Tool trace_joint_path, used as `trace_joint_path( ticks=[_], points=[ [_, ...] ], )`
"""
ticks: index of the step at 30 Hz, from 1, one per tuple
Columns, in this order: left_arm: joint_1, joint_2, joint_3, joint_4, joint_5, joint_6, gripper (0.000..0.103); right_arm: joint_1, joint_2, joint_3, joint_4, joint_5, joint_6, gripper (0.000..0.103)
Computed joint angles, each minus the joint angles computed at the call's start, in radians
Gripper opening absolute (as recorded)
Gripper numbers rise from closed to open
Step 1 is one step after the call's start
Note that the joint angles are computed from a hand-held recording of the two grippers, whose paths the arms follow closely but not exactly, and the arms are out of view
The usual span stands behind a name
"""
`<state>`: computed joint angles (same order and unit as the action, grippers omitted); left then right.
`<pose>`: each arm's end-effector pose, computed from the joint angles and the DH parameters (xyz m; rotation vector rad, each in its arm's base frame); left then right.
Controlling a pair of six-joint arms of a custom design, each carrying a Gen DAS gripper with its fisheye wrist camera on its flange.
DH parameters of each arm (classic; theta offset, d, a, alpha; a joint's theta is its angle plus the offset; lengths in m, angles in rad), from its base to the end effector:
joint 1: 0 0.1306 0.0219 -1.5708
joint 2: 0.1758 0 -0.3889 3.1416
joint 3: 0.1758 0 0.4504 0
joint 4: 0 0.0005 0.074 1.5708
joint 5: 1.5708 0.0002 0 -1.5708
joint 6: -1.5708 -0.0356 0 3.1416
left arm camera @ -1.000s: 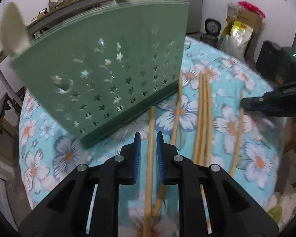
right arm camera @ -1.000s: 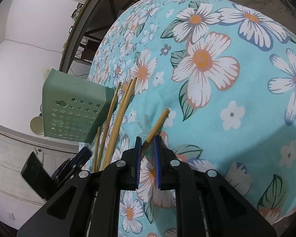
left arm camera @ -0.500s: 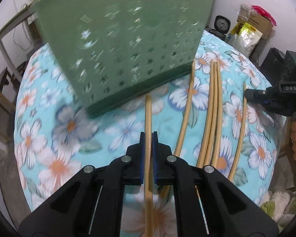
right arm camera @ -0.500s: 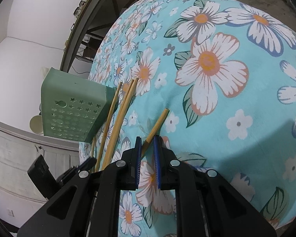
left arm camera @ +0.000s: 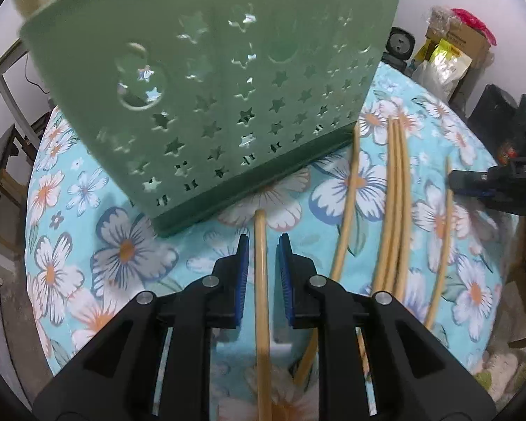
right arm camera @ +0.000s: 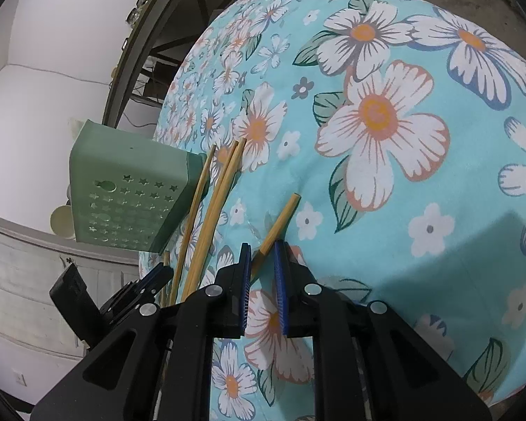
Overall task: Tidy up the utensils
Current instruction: 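Lift both chopsticks and carry them up over the green holder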
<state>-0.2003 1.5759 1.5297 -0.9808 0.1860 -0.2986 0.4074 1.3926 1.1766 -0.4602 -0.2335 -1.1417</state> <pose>0.5846 -0.1259 0.3990 0.7027 2.4862 -0.2052 0.4978 0.2232 0.3548 0.7536 2.3448 1.0312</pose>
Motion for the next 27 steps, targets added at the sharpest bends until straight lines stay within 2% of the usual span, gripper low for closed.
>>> trace_joint_path(
  ticks=[11,15,17,23,27],
  points=[
    [-0.006,0.018,0.004,0.033,-0.005,0.079,0.015,-0.016,0.013,-0.015,0.067,-0.002,-0.042,0.013],
    [-0.007,0.010,-0.011,0.061,-0.013,0.094,0.008,-0.020,0.008,-0.041,0.120,-0.003,-0.080,0.011],
    [-0.001,0.004,-0.018,0.066,-0.006,0.102,0.007,-0.020,0.009,-0.043,0.128,0.003,-0.084,0.011],
    [0.019,-0.037,-0.035,0.076,0.017,0.113,0.006,-0.013,-0.005,-0.037,0.138,0.016,-0.065,0.010],
    [0.046,-0.087,-0.037,0.082,0.060,0.139,0.006,0.000,-0.024,-0.005,0.109,0.056,0.020,0.010]
  ],
)
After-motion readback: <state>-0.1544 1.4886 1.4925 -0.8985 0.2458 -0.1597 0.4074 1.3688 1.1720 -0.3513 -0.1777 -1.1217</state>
